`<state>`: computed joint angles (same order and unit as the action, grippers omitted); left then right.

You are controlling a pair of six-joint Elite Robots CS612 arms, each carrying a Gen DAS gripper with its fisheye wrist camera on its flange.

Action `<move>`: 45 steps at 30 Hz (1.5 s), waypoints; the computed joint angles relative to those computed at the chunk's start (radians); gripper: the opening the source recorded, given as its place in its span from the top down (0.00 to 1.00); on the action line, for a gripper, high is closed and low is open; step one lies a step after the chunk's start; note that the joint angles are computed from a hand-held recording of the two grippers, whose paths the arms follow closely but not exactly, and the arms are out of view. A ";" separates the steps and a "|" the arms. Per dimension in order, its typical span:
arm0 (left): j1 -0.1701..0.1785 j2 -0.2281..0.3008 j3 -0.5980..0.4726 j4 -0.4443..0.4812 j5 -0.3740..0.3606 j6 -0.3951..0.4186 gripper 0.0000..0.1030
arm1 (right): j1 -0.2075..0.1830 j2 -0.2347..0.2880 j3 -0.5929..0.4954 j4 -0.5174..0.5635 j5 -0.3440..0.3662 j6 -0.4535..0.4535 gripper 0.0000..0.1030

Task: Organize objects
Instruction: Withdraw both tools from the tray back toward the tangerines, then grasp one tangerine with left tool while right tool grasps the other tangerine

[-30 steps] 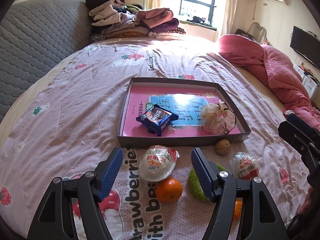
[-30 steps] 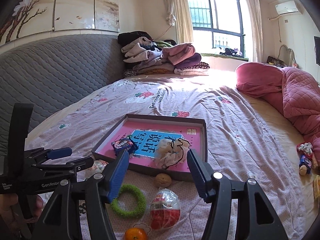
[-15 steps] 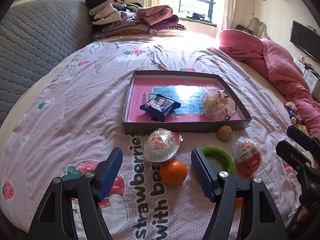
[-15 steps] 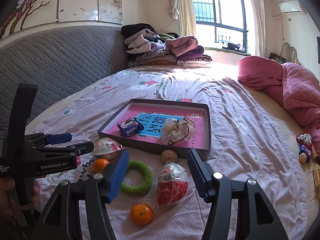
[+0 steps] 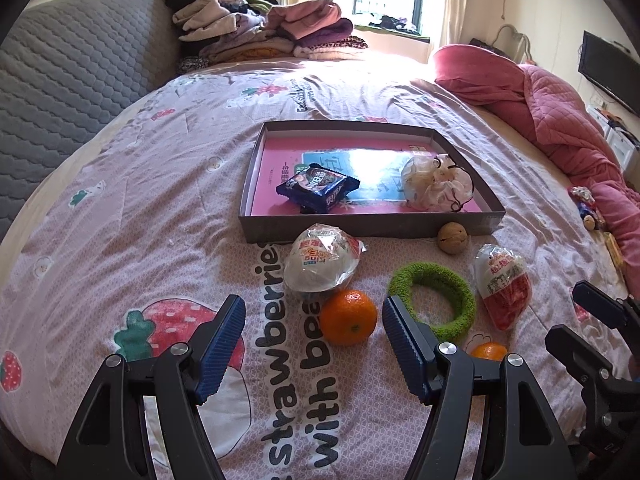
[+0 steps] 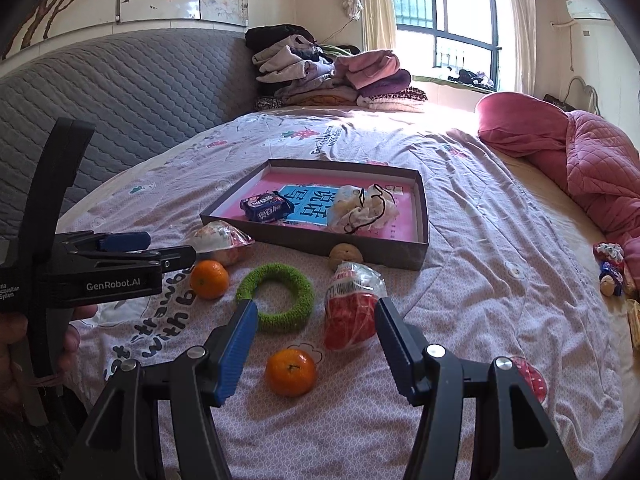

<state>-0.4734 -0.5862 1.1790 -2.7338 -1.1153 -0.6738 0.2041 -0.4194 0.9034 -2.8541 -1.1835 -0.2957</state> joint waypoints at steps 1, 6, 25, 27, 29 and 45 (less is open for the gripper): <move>0.000 0.000 0.000 0.003 -0.004 -0.002 0.30 | 0.000 -0.001 0.002 0.005 -0.001 0.000 0.42; -0.001 0.002 0.004 0.008 -0.016 -0.001 0.30 | -0.001 -0.004 0.014 0.016 -0.004 -0.005 0.42; 0.006 0.018 -0.004 0.023 -0.066 -0.012 0.30 | 0.008 0.013 0.000 0.092 -0.023 -0.037 0.42; 0.006 0.022 -0.010 0.027 -0.067 -0.012 0.30 | 0.009 0.015 -0.003 0.099 -0.024 -0.043 0.42; 0.007 0.025 -0.013 0.026 -0.070 -0.010 0.30 | 0.010 0.019 -0.008 0.109 -0.027 -0.048 0.42; 0.016 0.052 -0.042 0.023 -0.081 -0.023 0.30 | 0.013 0.055 -0.057 0.152 -0.031 -0.029 0.42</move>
